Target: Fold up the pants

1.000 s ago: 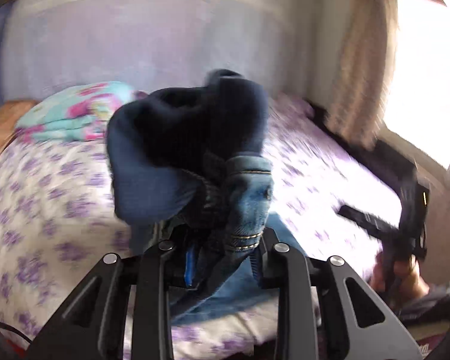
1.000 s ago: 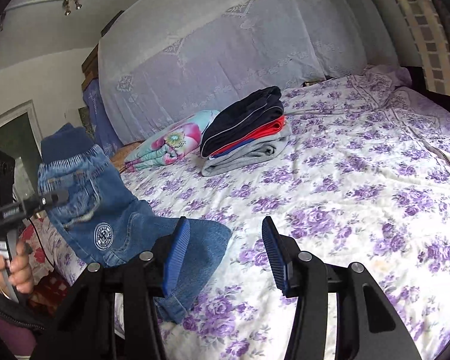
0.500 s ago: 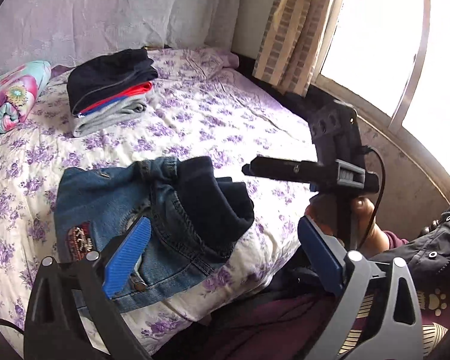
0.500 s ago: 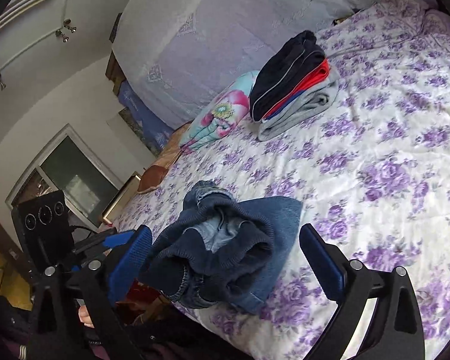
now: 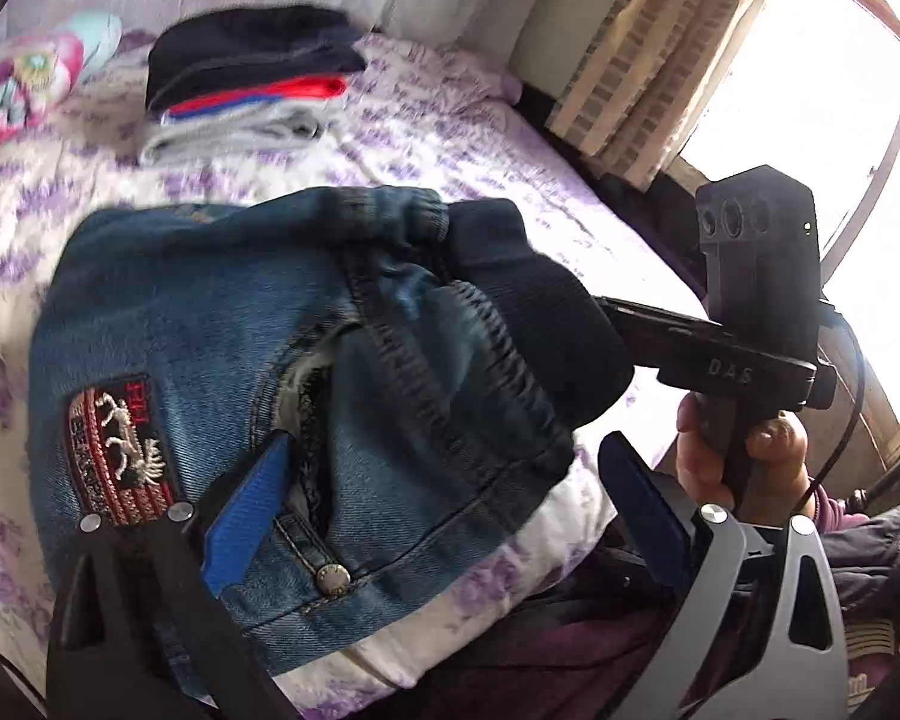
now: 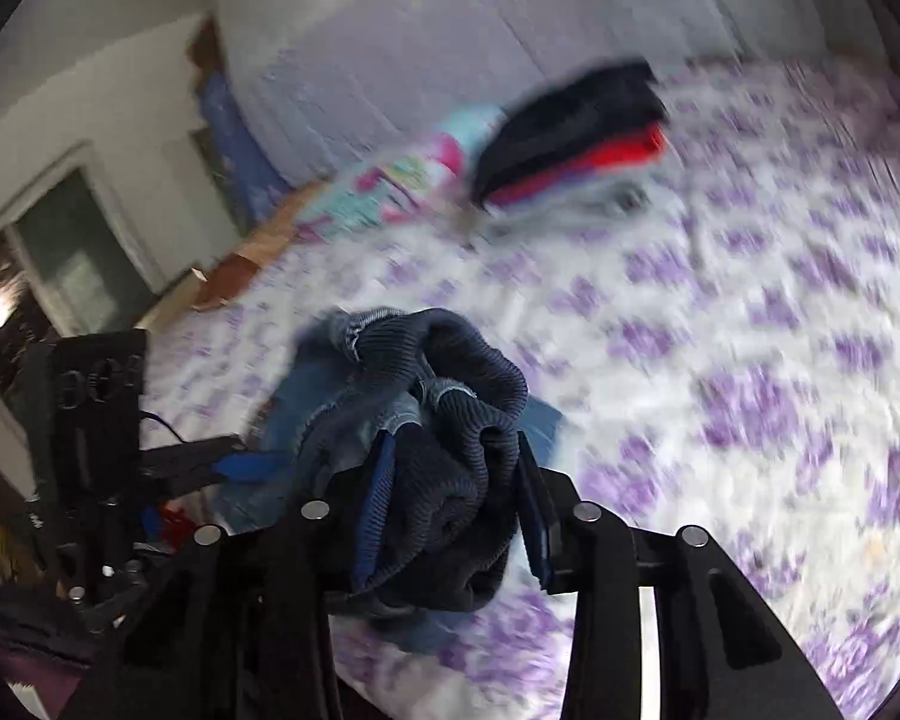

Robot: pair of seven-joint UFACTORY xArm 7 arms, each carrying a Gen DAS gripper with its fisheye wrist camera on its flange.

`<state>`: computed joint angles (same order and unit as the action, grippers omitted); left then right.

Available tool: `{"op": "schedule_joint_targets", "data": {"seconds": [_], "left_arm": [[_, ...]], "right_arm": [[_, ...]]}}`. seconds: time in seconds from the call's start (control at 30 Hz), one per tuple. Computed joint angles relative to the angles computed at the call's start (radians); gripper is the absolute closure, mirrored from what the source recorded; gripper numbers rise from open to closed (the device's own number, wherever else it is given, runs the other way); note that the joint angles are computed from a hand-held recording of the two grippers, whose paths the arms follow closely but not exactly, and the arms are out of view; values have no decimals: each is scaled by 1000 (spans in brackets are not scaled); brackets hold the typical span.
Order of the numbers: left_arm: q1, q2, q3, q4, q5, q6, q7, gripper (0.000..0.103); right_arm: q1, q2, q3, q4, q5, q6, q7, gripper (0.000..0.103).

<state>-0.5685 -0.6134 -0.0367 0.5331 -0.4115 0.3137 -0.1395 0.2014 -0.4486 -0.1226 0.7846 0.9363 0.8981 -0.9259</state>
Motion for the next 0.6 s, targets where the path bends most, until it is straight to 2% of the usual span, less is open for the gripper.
{"op": "schedule_joint_targets", "data": {"seconds": [0.03,0.1,0.2,0.3,0.4,0.43,0.47,0.5,0.53,0.57,0.6], "left_arm": [[-3,1,-2,-11,0,-21,-3,6],[-4,-30,-21,-16,17,-17,-5,6],[5,-135,-35,-32,48,71,-19,5],[52,-275,-67,-80,102,140,-46,5],[91,-306,-70,-106,130,206,-84,5],[109,-299,-73,-124,136,212,-101,5],[107,-287,-63,-137,133,204,-103,5],[99,-279,-58,-166,127,156,-96,5],[100,-285,-70,-190,133,114,-100,5],[96,-287,-82,-213,140,65,-103,5],[94,-289,-96,-233,154,23,-107,5]], "right_arm": [[8,26,-36,8,4,37,24,45],[-18,-7,-27,-17,48,22,-15,44],[4,-133,-29,-40,92,-33,-107,44],[77,-153,-71,53,111,85,-145,44],[122,-10,-67,220,97,341,-90,42],[172,45,-75,262,76,374,-58,38],[181,95,-46,289,46,366,-23,36],[147,129,20,297,-11,316,30,37],[108,167,92,296,-75,224,102,44],[89,218,127,297,-112,139,150,53],[76,246,139,284,-117,75,157,91]]}}
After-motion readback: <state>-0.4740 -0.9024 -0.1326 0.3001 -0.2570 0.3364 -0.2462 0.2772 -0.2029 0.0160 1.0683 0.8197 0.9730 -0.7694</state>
